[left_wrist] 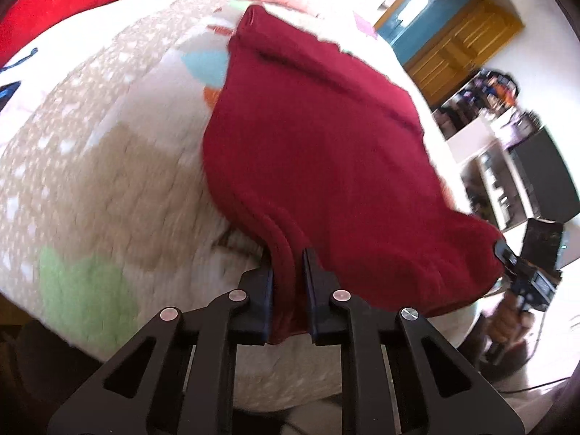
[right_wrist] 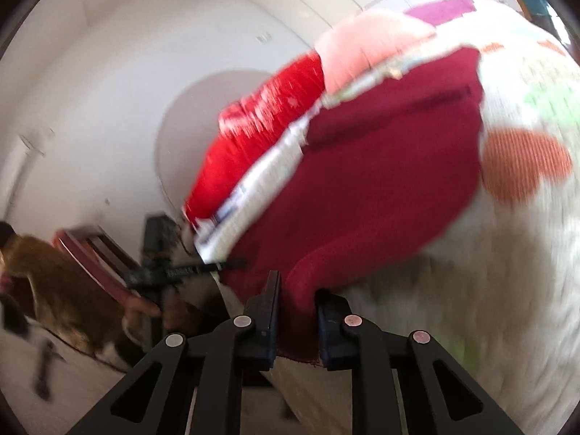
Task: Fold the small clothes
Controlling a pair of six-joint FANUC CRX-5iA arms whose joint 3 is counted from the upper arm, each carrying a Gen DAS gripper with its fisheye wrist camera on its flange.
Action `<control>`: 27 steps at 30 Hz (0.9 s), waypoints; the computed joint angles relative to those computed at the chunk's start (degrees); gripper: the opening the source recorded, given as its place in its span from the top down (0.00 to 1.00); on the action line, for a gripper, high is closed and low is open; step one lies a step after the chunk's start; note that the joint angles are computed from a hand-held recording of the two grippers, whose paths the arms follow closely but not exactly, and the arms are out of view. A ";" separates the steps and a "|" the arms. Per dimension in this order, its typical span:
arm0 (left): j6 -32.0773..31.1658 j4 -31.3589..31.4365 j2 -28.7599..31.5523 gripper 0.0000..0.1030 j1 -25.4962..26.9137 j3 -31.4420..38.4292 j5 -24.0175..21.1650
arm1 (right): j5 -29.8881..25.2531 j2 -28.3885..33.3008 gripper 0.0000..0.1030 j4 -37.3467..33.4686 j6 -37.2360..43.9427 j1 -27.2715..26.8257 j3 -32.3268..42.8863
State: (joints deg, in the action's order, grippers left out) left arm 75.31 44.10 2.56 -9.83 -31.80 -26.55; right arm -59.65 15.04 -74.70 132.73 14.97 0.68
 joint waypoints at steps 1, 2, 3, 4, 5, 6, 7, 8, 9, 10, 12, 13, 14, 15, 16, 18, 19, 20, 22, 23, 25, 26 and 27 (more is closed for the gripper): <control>-1.84 2.26 0.20 0.87 0.13 0.14 0.35 | -0.20 0.44 0.85 -0.97 0.37 -0.44 0.67; -3.09 3.73 0.51 0.87 0.31 0.67 0.62 | -0.28 1.23 0.85 -2.16 0.72 -1.00 1.89; -3.42 3.85 1.21 0.88 0.69 2.23 0.68 | 0.46 2.24 0.85 -2.68 0.65 -1.26 3.78; -3.43 3.49 1.95 0.89 1.04 3.68 0.68 | 1.13 2.63 0.85 -2.47 0.26 -1.20 4.81; -3.52 3.27 2.81 0.89 1.35 5.31 0.96 | 2.57 3.84 0.85 -1.88 -0.54 -0.94 7.15; -3.55 2.74 4.12 0.89 1.76 7.63 1.21 | 3.43 4.99 0.85 -1.35 -1.24 -0.76 9.19; -3.28 2.04 5.27 0.89 2.07 9.61 1.31 | 4.11 5.77 0.85 -0.82 -1.93 -0.53 10.63; -2.45 0.83 6.76 0.89 2.36 12.13 1.41 | 5.42 7.29 0.86 0.53 -3.58 0.09 13.24; -1.59 -0.38 8.96 0.89 2.75 15.57 1.57 | 6.99 9.01 0.86 2.37 -5.63 0.84 16.12; -0.74 -1.46 10.93 0.89 3.00 18.55 1.28 | 8.55 10.27 0.86 4.10 -7.37 1.47 18.32; 2.98 -5.93 15.75 0.89 3.40 26.20 0.50 | 11.13 13.01 0.87 7.03 -10.69 2.24 22.69; 5.48 -8.68 17.91 0.90 3.60 29.74 0.02 | 12.25 15.07 0.87 8.43 -13.21 2.40 25.63; 7.96 -11.33 20.25 0.90 3.86 33.39 -0.80 | 12.85 16.38 0.87 9.34 -15.11 2.37 27.53; 10.85 -14.15 23.03 0.90 4.03 37.85 -2.29 | 14.18 18.28 0.87 11.36 -18.07 2.69 30.24; 14.84 -18.32 26.08 0.90 4.20 43.14 -4.29 | 15.29 19.72 0.87 13.52 -20.49 3.03 32.36; 23.58 -26.61 30.86 0.90 4.32 52.10 -8.06 | 17.13 24.07 0.87 19.43 -27.66 4.09 38.42; 26.68 -29.57 33.51 0.91 4.37 56.54 -9.99 | 17.56 26.00 0.87 21.89 -30.26 4.60 41.07; 29.85 -32.96 36.39 0.91 4.32 61.57 -12.47 | 19.03 28.58 0.87 27.07 -35.03 5.84 44.28; 33.46 -34.99 40.07 0.90 4.68 67.11 -15.70 | 19.63 32.37 0.87 33.93 -41.67 7.11 49.07; 32.53 -32.44 40.95 0.89 5.39 67.33 -16.11 | 17.45 36.09 0.87 38.24 -46.43 7.69 54.12; 28.87 -23.68 41.46 0.83 7.12 64.49 -13.96 | 10.11 42.60 0.81 42.98 -53.64 7.93 64.39; 28.97 -23.28 41.23 0.76 7.41 64.16 -13.65 | 7.99 44.46 0.79 43.72 -55.88 7.82 67.28; 29.91 -25.89 40.07 0.72 7.46 63.47 -12.46 | 7.49 44.65 0.76 42.10 -55.43 7.20 67.77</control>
State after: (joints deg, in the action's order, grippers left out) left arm 105.22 18.21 42.62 -2.38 31.67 -39.01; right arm -52.16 59.69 -32.59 77.31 22.17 68.45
